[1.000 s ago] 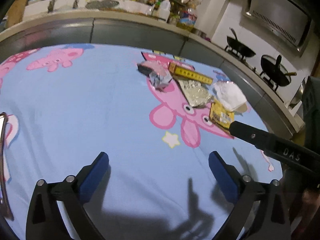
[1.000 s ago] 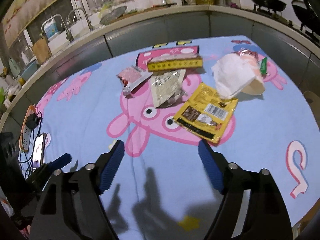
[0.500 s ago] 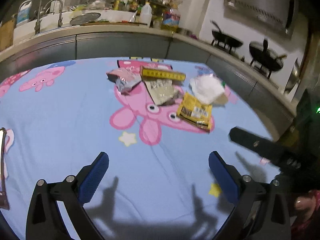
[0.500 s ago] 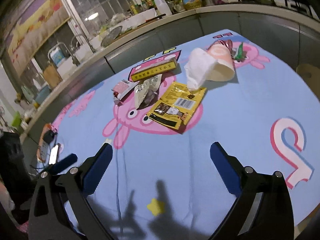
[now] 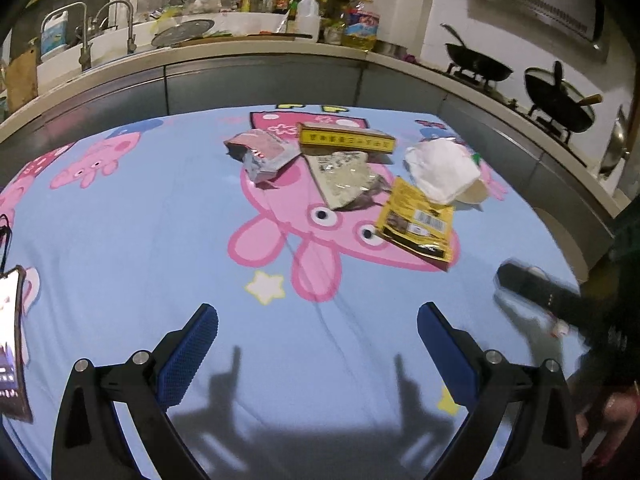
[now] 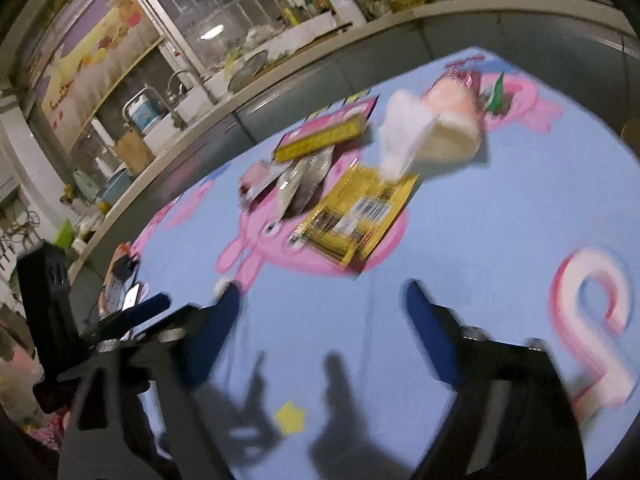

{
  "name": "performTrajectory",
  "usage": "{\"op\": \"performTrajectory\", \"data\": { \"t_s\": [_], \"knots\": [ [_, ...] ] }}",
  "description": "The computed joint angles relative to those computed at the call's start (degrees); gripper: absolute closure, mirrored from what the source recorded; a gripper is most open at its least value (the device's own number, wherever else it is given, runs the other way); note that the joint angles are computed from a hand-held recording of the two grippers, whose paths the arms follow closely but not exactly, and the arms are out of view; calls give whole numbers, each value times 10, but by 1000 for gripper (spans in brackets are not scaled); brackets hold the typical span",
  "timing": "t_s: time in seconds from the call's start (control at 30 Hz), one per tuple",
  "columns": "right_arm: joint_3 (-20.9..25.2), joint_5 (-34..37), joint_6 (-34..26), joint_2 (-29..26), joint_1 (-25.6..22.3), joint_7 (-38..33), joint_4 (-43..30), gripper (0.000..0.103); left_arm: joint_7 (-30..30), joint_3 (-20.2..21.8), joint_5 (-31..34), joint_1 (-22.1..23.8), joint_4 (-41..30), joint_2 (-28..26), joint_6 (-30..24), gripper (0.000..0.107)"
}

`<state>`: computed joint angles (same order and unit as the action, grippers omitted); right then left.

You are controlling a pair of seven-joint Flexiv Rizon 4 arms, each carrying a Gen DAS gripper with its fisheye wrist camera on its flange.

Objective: Collect trash

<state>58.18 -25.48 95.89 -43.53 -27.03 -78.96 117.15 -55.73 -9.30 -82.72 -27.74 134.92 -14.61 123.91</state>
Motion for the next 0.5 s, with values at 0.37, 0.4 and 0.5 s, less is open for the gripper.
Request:
{"op": "performTrajectory", "data": {
  "t_s": [0.37,0.4,0.5],
  "knots": [
    [-50,75,-177,-98,81,19,-307,56,68,-7,-32,49,-81,-19,-18,8],
    [-45,79,-200,-111,88,11,-331,56,75,-7,-36,51,-87,-20,-23,8],
    [-28,97,-253,-142,106,-16,-380,57,134,-23,-88,59,-117,-25,-28,8]
  ]
}}
